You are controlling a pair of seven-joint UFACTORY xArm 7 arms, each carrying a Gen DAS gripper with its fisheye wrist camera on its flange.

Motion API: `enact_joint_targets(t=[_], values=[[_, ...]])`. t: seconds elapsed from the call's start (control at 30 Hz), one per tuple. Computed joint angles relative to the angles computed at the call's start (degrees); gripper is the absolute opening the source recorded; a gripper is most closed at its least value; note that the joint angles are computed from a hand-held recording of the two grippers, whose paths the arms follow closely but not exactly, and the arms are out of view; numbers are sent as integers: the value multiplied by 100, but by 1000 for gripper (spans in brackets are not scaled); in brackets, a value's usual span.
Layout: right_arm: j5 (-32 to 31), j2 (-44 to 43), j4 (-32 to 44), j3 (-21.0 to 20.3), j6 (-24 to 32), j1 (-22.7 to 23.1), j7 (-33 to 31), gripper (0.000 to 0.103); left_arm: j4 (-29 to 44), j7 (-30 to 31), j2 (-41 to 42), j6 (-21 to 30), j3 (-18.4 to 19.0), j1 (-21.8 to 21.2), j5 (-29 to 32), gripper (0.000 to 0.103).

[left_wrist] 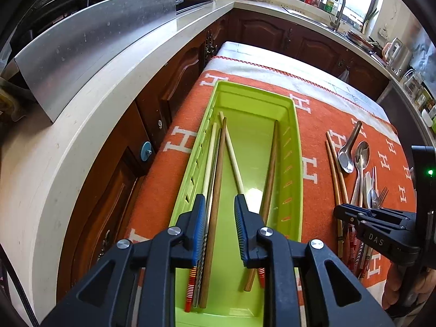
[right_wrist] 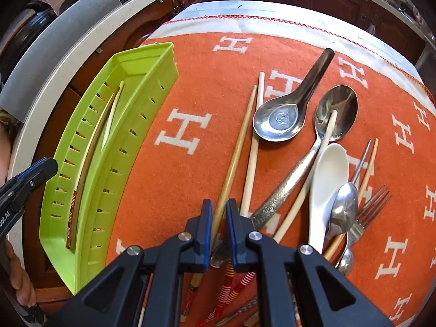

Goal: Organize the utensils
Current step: 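Place the left tool's wooden chopstick in the tray while the right tool grasps a red-banded chopstick, then carry the red-banded chopstick into the green tray and open the right tool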

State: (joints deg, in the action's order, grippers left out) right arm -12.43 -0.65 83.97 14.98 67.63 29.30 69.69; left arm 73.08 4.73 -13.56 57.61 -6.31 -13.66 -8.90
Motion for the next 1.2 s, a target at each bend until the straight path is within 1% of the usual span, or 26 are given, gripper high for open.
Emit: enact_joint_targets(t=[0.17, 0.2, 0.3, 0.4, 0.5, 0.57, 0.6, 0.63, 0.77, 0.83, 0.9, 0.97, 1.07, 1.2], values=[[283, -234, -270, -33, -380, -82, 116, 7, 21, 34, -4, 24, 11, -10, -36, 20], [319, -302, -318, -25, -464, -98, 143, 7, 22, 36, -15, 22, 9, -11, -36, 22], [343, -456, -357, 27, -720, -137, 227, 7, 18, 24, -49, -3, 6, -11, -40, 35], [348, -565, -291, 74, -951, -183, 303, 7, 38, 22, -93, -47, 9, -13, -49, 36], [307, -483, -24, 127, -1140, -204, 333, 7, 57, 17, -142, -86, 12, -8, -41, 37], [298, -331, 254, 146, -1209, -183, 299, 7, 71, -26, -174, -116, -15, 9, 55, 43], [329, -257, 392, 139, -1229, -164, 247, 7, 73, -48, -191, -132, -24, 18, 103, 49], [338, -161, 531, 133, -1253, -142, 200, 7, 74, -76, -205, -159, -35, 28, 154, 53], [110, 377, 1267, 96, -1077, 43, 193, 7, 110, -216, -245, -265, -63, 81, 369, 58], [138, 555, 1450, 18, -1135, 130, 187, 7, 138, -298, -251, -291, -63, 111, 444, 63], [204, 746, 1652, -51, -1110, 200, 54, 8, 150, -368, -254, -309, -52, 147, 514, 64], [50, 1000, 2038, -109, -775, 357, 37, 8, 175, -438, -239, -289, -38, 180, 561, 65], [47, 1089, 2179, -179, -595, 500, -154, 9, 196, -466, -214, -233, 3, 209, 558, 65], [88, 945, 1988, -242, -552, 542, -229, 9, 189, -439, -197, -171, 24, 212, 524, 65]])
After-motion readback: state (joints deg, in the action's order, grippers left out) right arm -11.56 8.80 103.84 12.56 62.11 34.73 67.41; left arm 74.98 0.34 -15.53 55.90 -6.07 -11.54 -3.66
